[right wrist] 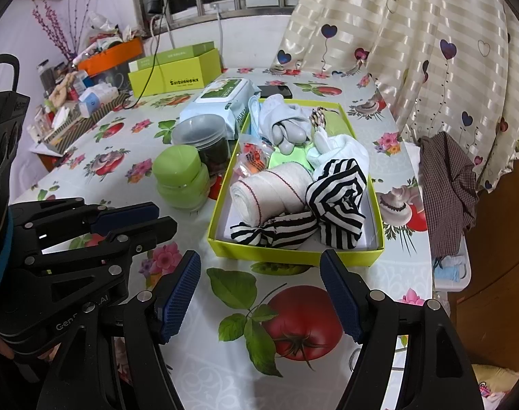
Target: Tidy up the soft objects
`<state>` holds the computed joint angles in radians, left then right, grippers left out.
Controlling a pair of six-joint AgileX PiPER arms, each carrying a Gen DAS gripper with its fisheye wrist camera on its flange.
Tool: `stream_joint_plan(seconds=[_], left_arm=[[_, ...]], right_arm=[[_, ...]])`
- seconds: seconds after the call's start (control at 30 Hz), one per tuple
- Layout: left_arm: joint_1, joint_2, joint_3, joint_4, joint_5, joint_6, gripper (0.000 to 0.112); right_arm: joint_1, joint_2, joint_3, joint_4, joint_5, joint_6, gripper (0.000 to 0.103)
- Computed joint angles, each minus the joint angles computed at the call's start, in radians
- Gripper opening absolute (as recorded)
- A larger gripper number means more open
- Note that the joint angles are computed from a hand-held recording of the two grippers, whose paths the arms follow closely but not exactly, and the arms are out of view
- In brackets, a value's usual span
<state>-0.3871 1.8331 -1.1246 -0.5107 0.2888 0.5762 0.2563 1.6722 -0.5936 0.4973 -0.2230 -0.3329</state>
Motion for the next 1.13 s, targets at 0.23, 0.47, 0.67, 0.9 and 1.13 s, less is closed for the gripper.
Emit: stream_joint_plan(seconds=[0.23, 0.47, 0.67, 0.9, 1.13], left_arm=[[-0.001, -0.002, 0.003, 0.002, -0.001, -0.002, 0.02], [0.0, -0.002, 0.001, 0.003, 0.002, -0.003, 0.02], [0.001, -0.002, 0.0, 0.005, 0.003, -0.004, 0.02], [0.004, -0.001, -0.003, -0.013, 0.006, 0.013, 0.02], [0.002, -0.021, 0.039, -0.106, -0.028, 0.105, 0.02]], right_arm=[[0.003, -0.002, 0.0, 0.015, 0.0, -0.012, 0.073], [0.004, -0.002, 0.002, 0.017, -0.001, -0.014, 0.073], [0.002, -0.001, 0.003, 0.007, -0.001, -0.004, 0.073], [0.002, -0.002, 0.004, 0.005, -0.002, -0.003, 0.073], [0.007, -0.003, 0.004, 0.012, -0.005, -0.007, 0.073]])
